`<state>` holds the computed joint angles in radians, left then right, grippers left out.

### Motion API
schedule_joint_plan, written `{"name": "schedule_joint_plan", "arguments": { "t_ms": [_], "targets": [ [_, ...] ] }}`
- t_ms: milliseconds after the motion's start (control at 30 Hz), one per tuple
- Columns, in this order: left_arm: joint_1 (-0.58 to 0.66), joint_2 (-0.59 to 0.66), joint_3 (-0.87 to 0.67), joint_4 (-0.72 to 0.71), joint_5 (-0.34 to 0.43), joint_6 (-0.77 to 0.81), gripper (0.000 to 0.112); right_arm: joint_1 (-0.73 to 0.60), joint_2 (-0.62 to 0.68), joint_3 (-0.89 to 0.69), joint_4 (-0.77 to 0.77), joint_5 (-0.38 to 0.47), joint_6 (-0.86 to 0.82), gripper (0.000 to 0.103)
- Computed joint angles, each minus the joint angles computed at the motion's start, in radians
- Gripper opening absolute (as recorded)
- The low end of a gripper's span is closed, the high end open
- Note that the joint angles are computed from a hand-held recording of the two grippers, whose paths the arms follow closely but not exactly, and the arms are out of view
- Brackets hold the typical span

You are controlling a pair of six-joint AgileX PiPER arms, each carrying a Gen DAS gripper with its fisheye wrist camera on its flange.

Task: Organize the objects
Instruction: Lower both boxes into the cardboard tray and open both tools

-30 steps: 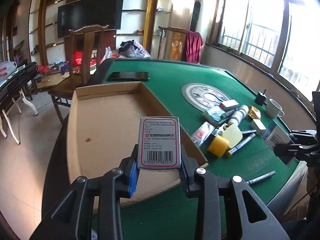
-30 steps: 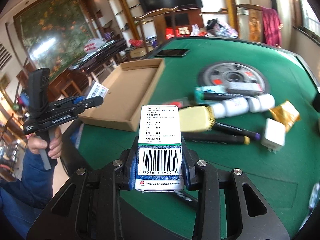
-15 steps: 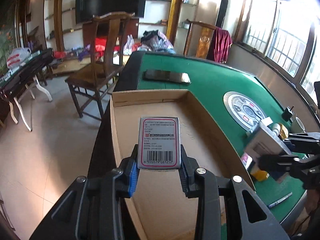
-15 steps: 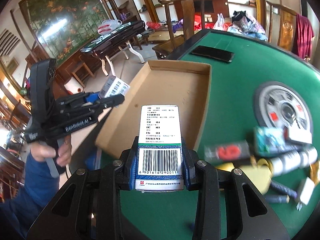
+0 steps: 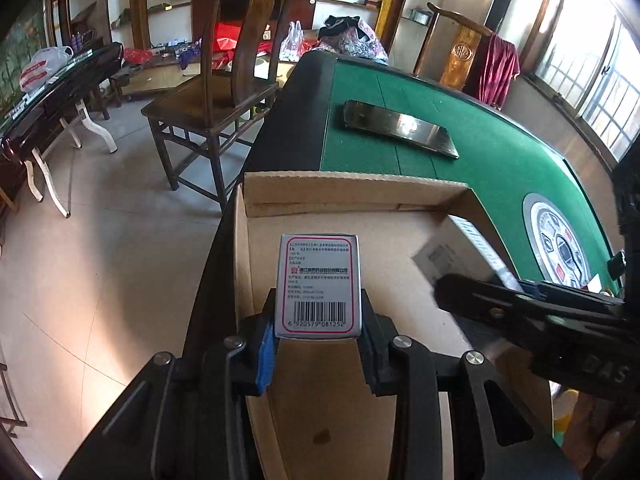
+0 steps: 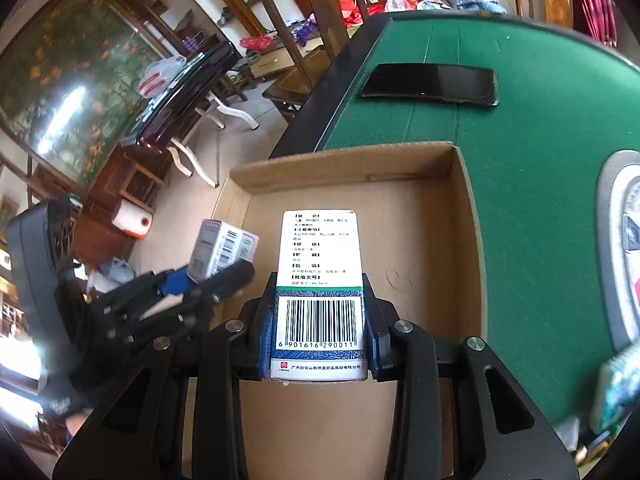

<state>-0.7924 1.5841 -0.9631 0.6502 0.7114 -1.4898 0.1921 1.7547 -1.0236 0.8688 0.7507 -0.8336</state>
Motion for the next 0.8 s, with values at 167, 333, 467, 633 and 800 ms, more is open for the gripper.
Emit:
{"name": "schedule_joint_plan", "arguments": {
  "t_ms": [167, 333, 467, 633, 800],
  "targets": [
    [0.001, 0.001, 0.019, 0.021, -0.020, -0.015, 0.035, 0.030, 0.090, -0.077, 0.023, -0.022, 0.048, 0.035],
    [-0.001, -0.006, 0.027, 0.028, -0.034, -0.008, 0.035, 0.036, 0.143, -0.128, 0.043, -0.030, 0.079, 0.035],
    [-0.007, -0.007, 0.026, 0.034, -0.036, -0.014, 0.035, 0.058, 0.178, -0.152, 0.054, -0.040, 0.086, 0.035],
    [-0.003, -0.014, 0.035, 0.021, -0.052, -0.003, 0.036, 0.069, 0.196, -0.161, 0.096, -0.059, 0.059, 0.035],
    [0.000, -0.021, 0.040, 0.021, -0.069, -0.005, 0.045, 0.062, 0.213, -0.178, 0.080, -0.042, 0.077, 0.044]
  ]
}}
